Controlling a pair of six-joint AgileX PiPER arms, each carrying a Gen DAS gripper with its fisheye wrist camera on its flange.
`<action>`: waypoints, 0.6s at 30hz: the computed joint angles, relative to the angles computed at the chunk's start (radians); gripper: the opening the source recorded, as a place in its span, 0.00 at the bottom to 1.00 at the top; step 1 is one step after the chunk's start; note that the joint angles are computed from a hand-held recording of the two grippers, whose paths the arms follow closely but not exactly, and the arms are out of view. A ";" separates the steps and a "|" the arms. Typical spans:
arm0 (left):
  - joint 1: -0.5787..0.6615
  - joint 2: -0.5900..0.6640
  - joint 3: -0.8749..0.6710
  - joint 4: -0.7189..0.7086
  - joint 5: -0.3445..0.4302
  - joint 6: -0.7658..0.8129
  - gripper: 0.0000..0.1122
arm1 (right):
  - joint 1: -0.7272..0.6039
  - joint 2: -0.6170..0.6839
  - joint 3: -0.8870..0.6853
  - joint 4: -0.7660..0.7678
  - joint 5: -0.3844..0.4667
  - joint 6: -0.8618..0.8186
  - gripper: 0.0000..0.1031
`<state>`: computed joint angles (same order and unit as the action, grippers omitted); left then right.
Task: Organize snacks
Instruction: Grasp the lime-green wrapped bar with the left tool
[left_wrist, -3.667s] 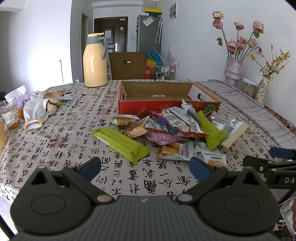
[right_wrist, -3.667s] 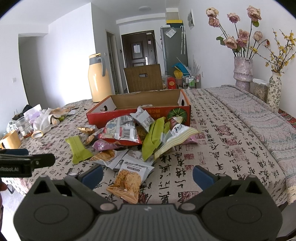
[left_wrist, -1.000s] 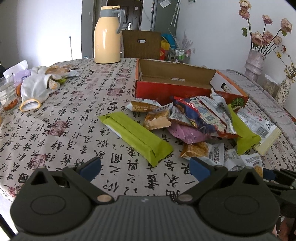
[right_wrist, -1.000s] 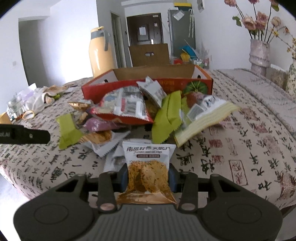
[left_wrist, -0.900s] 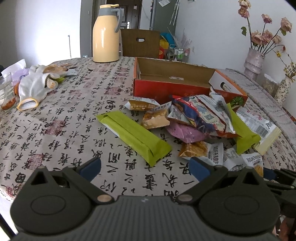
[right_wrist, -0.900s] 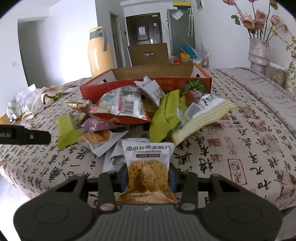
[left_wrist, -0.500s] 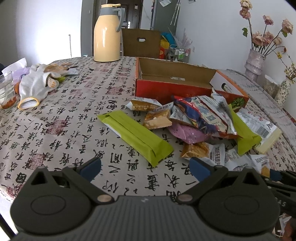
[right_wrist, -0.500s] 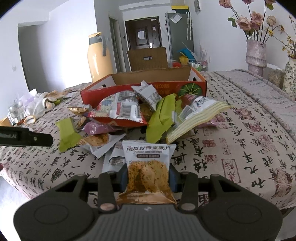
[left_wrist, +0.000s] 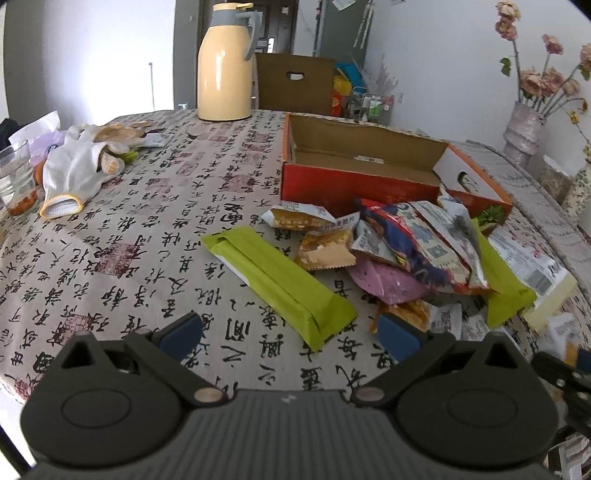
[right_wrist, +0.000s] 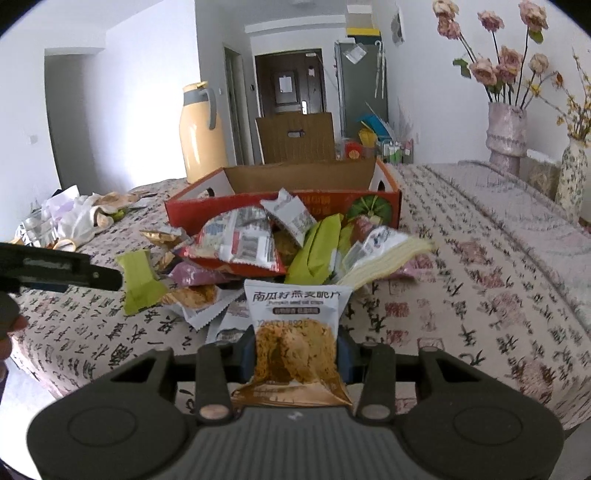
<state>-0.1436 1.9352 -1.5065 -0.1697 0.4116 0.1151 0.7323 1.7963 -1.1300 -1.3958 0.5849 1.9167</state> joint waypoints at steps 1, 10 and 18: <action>-0.003 0.011 -0.022 0.026 0.015 -0.033 0.92 | 0.002 -0.007 0.002 -0.005 0.004 -0.002 0.40; -0.032 0.146 -0.269 0.206 0.171 -0.256 0.92 | -0.043 -0.033 -0.027 -0.033 -0.025 -0.045 0.40; -0.057 0.307 -0.544 0.298 0.348 -0.352 0.92 | -0.115 0.009 -0.126 0.010 -0.069 -0.149 0.40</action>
<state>-0.2005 2.2422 -2.0505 0.1285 0.7599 -0.2371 0.6174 1.8050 -1.2556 -1.3854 0.5163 1.7679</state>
